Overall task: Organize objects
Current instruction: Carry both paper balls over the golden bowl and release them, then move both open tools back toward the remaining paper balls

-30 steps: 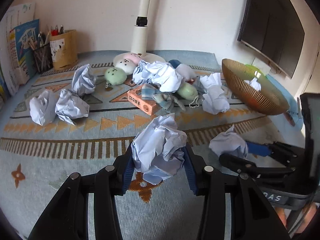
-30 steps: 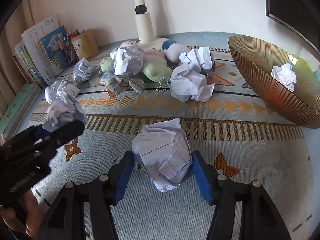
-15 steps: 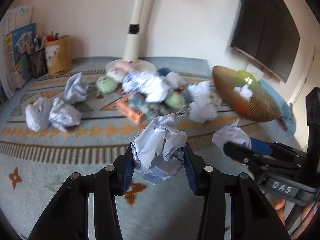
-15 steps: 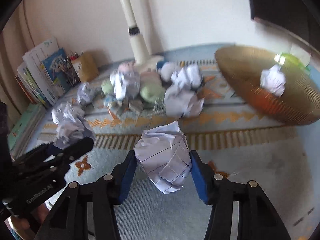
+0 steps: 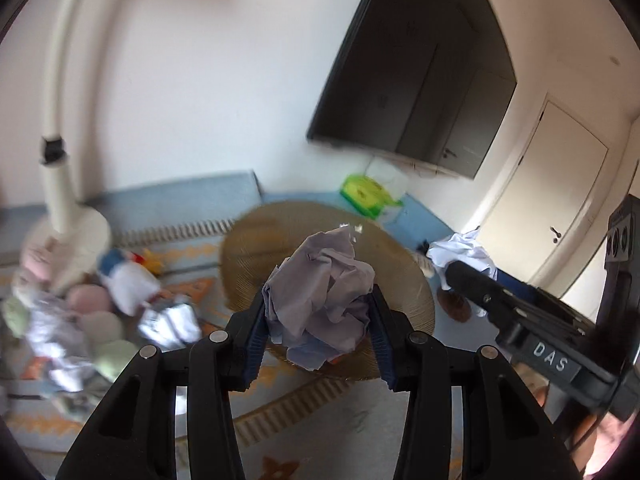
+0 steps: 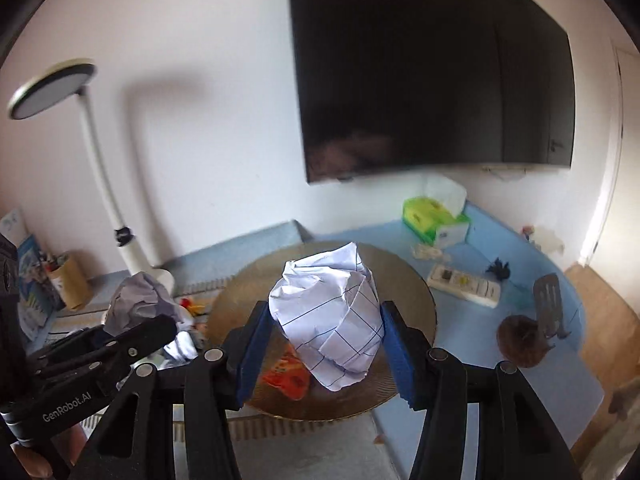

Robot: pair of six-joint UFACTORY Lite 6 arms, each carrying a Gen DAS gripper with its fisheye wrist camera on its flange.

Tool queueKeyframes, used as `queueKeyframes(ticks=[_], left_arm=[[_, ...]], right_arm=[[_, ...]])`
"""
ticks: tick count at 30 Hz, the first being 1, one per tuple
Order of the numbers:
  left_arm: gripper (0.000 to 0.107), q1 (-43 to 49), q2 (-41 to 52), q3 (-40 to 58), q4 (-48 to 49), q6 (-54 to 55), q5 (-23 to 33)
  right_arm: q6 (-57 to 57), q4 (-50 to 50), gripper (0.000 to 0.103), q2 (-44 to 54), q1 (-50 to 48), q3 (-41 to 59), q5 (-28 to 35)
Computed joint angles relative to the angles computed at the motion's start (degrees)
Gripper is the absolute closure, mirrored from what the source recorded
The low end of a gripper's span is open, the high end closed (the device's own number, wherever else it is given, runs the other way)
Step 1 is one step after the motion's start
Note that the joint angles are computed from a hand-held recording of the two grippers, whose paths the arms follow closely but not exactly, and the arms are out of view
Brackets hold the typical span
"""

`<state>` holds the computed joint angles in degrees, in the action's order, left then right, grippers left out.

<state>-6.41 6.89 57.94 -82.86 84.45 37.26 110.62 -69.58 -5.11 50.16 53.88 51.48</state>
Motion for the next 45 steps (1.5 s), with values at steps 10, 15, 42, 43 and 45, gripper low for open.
queueKeyframes(ticks=[10, 15, 42, 43, 45], left_arm=[[0.039, 2.2, 6.4, 2.8, 6.4, -6.0, 3.0], [0.039, 15.1, -10.0, -9.6, 4.2, -1.1, 8.7], [0.005, 61.5, 5.2, -15.9, -7.3, 39.6, 11.1], [0.005, 61.9, 5.6, -15.5, -6.7, 39.1, 11.4], [0.005, 62.4, 6.7, -14.5, -5.6, 38.1, 12.4]], right_arm=[[5.3, -1.4, 0.035, -2.2, -10.2, -8.1, -13.8], [4.3, -1.6, 0.035, -1.3, -0.8, -3.0, -9.9], [4.0, -8.4, 0.020, 56.5, 16.8, 46.5, -12.9], [2.7, -7.2, 0.019, 57.1, 16.8, 47.5, -12.4], [1.3, -6.2, 0.019, 57.8, 17.2, 48.7, -11.3]])
